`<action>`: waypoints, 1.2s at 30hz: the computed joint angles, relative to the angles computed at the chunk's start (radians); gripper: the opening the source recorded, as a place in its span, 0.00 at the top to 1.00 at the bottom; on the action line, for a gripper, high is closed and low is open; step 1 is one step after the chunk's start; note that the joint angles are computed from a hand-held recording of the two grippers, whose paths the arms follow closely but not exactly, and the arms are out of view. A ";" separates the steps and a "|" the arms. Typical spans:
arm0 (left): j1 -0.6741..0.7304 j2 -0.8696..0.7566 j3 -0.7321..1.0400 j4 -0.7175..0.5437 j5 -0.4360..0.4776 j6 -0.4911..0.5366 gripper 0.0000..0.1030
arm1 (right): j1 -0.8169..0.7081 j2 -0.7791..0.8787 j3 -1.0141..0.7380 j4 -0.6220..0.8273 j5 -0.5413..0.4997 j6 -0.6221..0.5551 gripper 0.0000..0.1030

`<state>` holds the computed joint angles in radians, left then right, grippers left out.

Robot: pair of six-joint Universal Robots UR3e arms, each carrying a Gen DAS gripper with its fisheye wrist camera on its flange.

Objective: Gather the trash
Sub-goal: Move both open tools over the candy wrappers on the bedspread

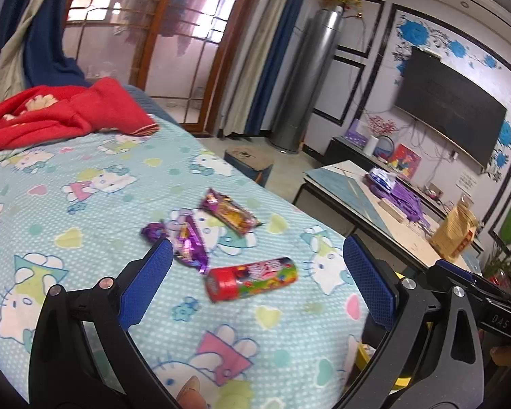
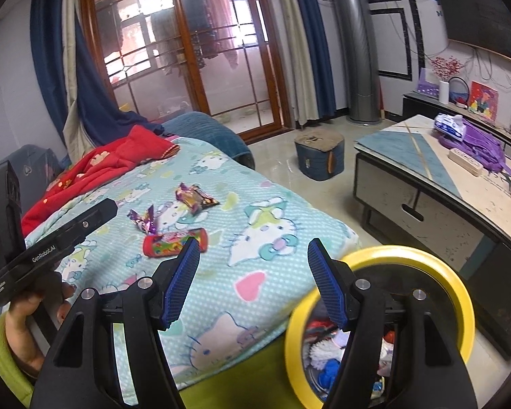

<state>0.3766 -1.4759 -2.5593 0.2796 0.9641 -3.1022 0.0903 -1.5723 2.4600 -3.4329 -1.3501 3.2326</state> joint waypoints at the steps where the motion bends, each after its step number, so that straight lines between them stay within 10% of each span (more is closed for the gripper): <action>1: 0.017 0.000 -0.001 -0.003 -0.005 0.000 0.11 | 0.012 0.020 -0.020 -0.003 -0.005 0.005 0.38; 30: 0.201 -0.139 0.067 -0.095 -0.070 -0.006 0.11 | 0.185 0.616 -0.809 0.325 0.007 0.102 0.47; 36: 0.170 -0.223 0.139 -0.114 -0.065 -0.061 0.29 | 0.196 0.726 -0.970 0.420 0.027 0.130 0.55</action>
<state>0.5467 -1.6985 -2.4207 0.1657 0.8987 -3.1633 0.2861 -0.8467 1.4901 -3.0132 -1.3228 3.3624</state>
